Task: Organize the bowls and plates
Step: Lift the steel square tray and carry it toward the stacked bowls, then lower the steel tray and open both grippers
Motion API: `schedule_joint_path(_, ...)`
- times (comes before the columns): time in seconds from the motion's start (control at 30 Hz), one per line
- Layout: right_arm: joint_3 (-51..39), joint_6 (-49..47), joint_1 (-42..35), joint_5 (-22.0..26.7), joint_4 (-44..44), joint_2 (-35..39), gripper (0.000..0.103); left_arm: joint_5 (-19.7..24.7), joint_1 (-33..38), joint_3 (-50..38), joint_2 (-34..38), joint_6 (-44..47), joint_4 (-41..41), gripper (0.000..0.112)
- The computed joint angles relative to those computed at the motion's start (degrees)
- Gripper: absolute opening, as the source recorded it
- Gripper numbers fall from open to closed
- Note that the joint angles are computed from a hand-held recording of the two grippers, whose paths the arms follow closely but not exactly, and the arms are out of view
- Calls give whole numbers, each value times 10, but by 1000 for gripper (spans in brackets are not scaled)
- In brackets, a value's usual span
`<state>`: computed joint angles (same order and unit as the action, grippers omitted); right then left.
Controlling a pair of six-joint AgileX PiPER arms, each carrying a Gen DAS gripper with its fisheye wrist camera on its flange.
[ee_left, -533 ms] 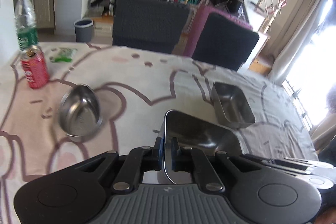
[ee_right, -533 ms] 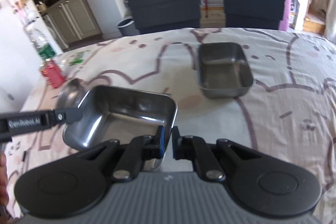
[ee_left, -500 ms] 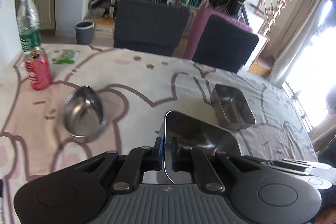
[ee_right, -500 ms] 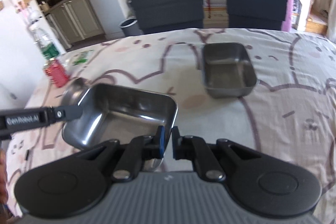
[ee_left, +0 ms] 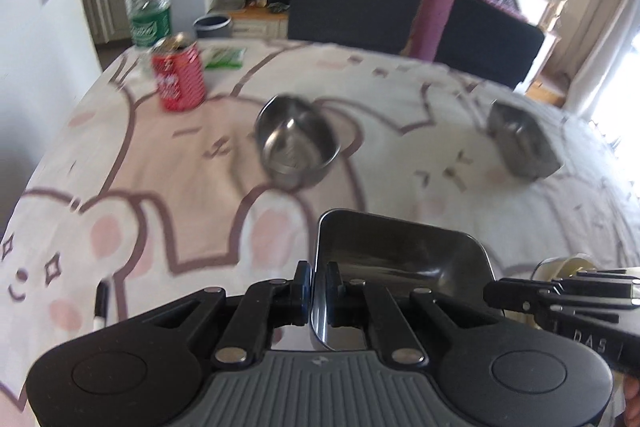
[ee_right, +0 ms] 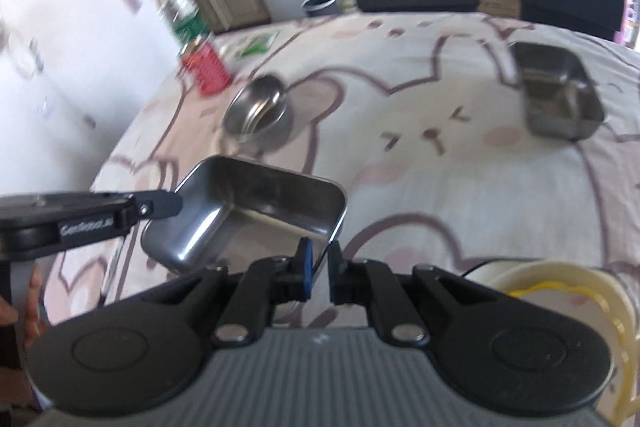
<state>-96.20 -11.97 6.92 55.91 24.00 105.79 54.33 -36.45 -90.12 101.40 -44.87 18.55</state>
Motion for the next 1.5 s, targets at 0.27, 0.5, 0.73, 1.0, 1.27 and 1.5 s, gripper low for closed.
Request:
schedule_joint_path(0.27,9,28,41,13,-53,10,10,12,0,27,-1,10,-5,9)
schedule_joint_path(0.5,28,22,46,11,-60,3,10,17,3,29,9,18,-17,10)
schedule_joint_path(0.73,32,-1,54,25,-58,8,10,12,8,44,-1,10,-22,14)
schedule_joint_path(1.0,44,-8,56,11,-55,0,10,21,15,48,2,18,-37,14)
schedule_joint_path(1.27,44,-14,64,8,-70,0,17,31,19,41,10,25,-45,27)
schedule_joint_path(1.5,32,-26,70,22,-106,3,70,36,16,28,9,18,-35,74)
